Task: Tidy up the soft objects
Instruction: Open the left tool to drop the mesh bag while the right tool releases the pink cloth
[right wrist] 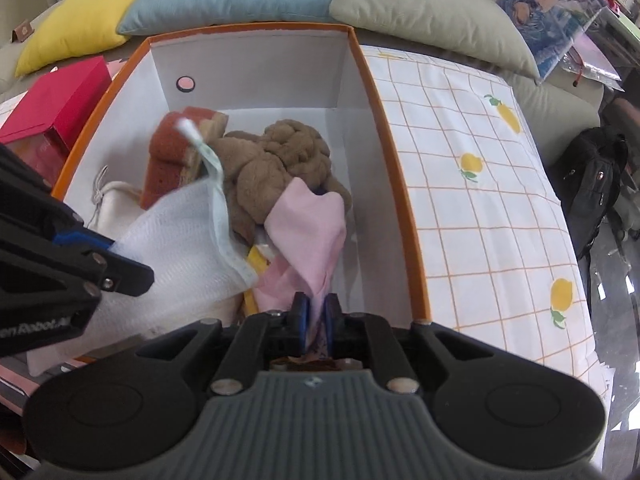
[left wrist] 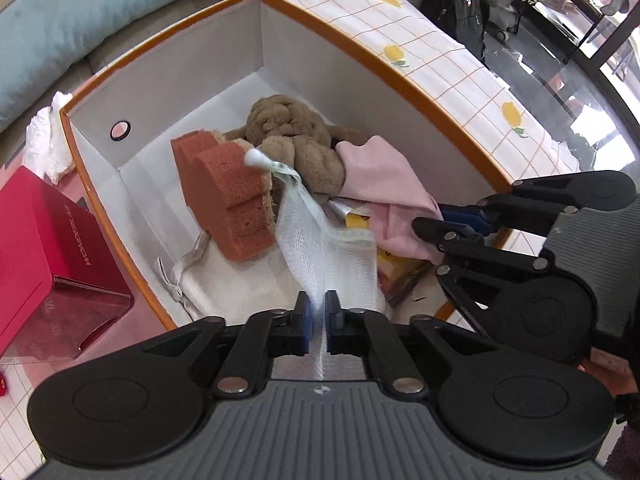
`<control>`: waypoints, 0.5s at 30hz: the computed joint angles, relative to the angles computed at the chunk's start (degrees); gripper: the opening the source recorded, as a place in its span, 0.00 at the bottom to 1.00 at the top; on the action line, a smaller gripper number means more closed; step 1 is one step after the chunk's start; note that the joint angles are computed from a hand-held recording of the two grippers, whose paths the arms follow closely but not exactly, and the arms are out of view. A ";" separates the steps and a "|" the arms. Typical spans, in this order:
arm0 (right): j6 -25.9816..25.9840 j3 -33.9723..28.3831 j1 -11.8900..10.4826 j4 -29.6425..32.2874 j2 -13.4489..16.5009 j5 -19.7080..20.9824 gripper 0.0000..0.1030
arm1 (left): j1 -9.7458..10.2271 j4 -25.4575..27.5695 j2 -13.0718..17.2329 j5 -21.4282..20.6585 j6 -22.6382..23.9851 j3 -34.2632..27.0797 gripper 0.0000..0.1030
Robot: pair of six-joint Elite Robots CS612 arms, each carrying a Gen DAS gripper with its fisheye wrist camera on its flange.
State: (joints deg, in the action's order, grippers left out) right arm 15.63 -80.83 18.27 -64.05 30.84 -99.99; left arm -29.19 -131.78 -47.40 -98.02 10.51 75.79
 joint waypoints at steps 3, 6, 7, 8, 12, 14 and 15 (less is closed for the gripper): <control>-0.06 0.62 -0.07 0.64 -0.38 0.41 0.08 | 0.16 -0.27 0.29 -0.15 -0.87 -0.31 0.22; -0.39 1.19 0.03 1.16 -0.77 0.17 0.20 | 0.37 -2.98 -0.15 -0.06 -1.05 0.71 0.44; -0.45 1.38 0.09 1.24 -0.92 -0.02 0.32 | 0.49 -3.64 -0.24 -0.35 -1.15 0.87 0.49; -0.49 1.43 0.14 1.18 -1.01 -0.12 0.37 | 0.62 -4.11 -0.33 -0.74 -1.36 0.98 0.51; -0.01 1.58 0.06 1.28 -1.50 0.19 0.38 | 1.21 -6.40 -1.04 -2.18 -1.82 1.73 0.56; 0.05 1.46 0.13 1.20 -1.69 -0.32 0.41 | 1.50 -8.37 -1.60 -2.84 -1.87 2.42 0.57; 0.16 1.36 0.14 1.15 -1.78 -0.52 0.42 | 1.68 -9.42 -1.90 -3.27 -1.82 2.79 0.59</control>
State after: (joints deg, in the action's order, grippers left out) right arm 15.79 -79.46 18.41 -62.91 29.07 -100.51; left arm -27.51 -141.21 -49.30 -101.28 8.70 78.58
